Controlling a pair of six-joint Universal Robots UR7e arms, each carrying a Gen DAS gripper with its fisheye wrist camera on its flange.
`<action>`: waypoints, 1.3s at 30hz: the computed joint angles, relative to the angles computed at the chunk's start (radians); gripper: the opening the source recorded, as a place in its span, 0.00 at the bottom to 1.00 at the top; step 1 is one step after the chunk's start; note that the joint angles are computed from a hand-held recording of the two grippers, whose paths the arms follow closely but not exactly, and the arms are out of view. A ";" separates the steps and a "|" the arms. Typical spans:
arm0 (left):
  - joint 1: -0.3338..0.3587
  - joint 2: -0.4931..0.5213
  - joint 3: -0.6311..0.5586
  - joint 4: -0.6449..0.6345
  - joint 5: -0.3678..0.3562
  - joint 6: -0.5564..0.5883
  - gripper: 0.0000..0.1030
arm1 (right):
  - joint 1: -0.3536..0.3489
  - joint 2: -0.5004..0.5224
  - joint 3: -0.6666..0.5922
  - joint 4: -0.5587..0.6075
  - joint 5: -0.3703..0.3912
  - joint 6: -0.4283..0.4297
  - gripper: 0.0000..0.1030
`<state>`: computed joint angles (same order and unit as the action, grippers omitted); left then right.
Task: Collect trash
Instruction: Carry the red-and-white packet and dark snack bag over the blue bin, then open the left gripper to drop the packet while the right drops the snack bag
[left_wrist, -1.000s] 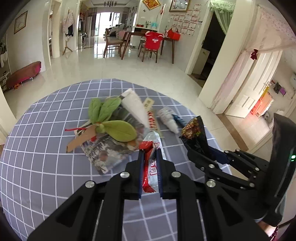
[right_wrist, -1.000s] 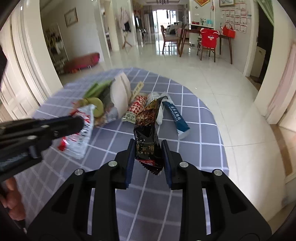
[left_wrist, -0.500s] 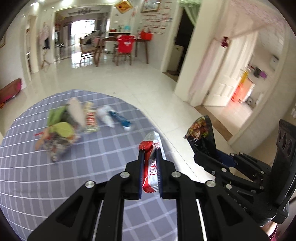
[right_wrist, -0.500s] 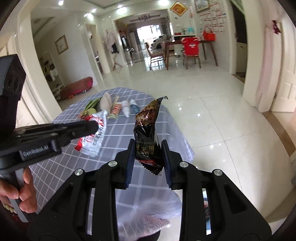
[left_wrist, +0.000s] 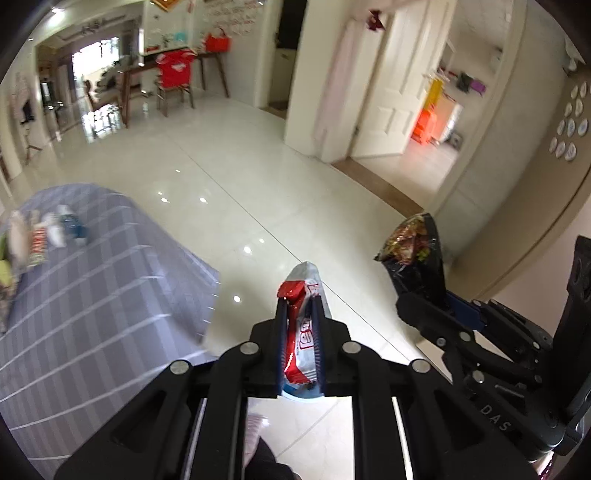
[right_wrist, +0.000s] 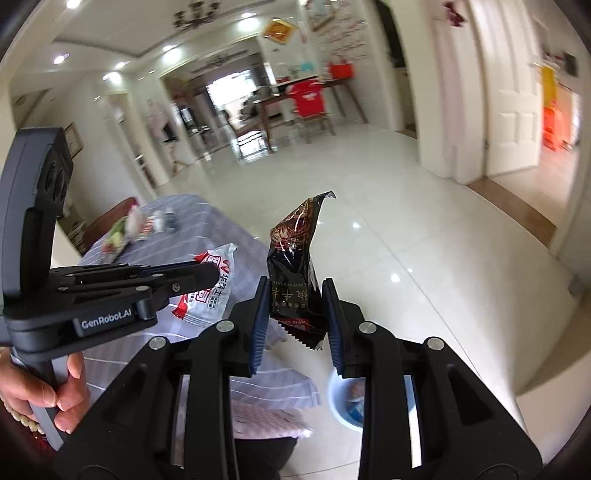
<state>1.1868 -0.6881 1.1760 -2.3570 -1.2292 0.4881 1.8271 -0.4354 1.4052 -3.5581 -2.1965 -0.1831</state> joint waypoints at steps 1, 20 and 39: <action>-0.003 0.011 -0.001 0.003 -0.003 -0.001 0.12 | -0.006 -0.008 0.022 -0.021 -0.007 0.007 0.27; -0.017 0.094 -0.001 -0.031 0.100 -0.027 0.72 | -0.071 -0.016 0.101 -0.097 -0.003 0.074 0.28; -0.008 0.076 0.006 -0.113 0.155 0.017 0.73 | -0.059 0.037 0.011 -0.101 -0.045 0.038 0.72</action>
<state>1.1785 -0.6118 1.1819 -2.4703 -1.0746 0.5051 1.7678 -0.3984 1.4161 -3.6594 -2.2411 -0.1450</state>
